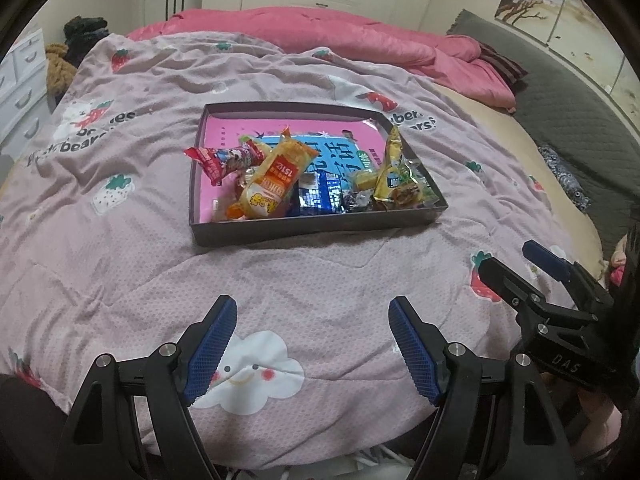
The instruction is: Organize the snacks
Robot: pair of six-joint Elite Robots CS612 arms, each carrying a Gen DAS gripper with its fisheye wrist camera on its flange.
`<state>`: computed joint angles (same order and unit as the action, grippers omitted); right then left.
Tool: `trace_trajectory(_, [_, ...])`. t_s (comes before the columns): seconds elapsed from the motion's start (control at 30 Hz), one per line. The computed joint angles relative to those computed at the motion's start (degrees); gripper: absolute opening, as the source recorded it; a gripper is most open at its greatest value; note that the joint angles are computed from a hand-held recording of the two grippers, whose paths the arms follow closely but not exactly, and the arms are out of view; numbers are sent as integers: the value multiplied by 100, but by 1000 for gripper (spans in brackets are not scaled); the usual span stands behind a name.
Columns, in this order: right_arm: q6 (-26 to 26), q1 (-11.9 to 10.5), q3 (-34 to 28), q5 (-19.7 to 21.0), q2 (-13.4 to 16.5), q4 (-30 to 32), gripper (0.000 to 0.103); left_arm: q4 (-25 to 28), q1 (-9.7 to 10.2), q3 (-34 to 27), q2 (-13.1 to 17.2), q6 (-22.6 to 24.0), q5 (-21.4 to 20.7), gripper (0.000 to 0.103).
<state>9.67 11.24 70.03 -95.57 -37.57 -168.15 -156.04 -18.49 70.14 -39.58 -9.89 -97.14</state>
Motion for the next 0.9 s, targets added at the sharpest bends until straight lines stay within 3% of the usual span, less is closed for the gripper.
trace_trajectory(0.9, [-42,-21,-36,163,42,-34,92,59,-30,7,-11,-16,348,80])
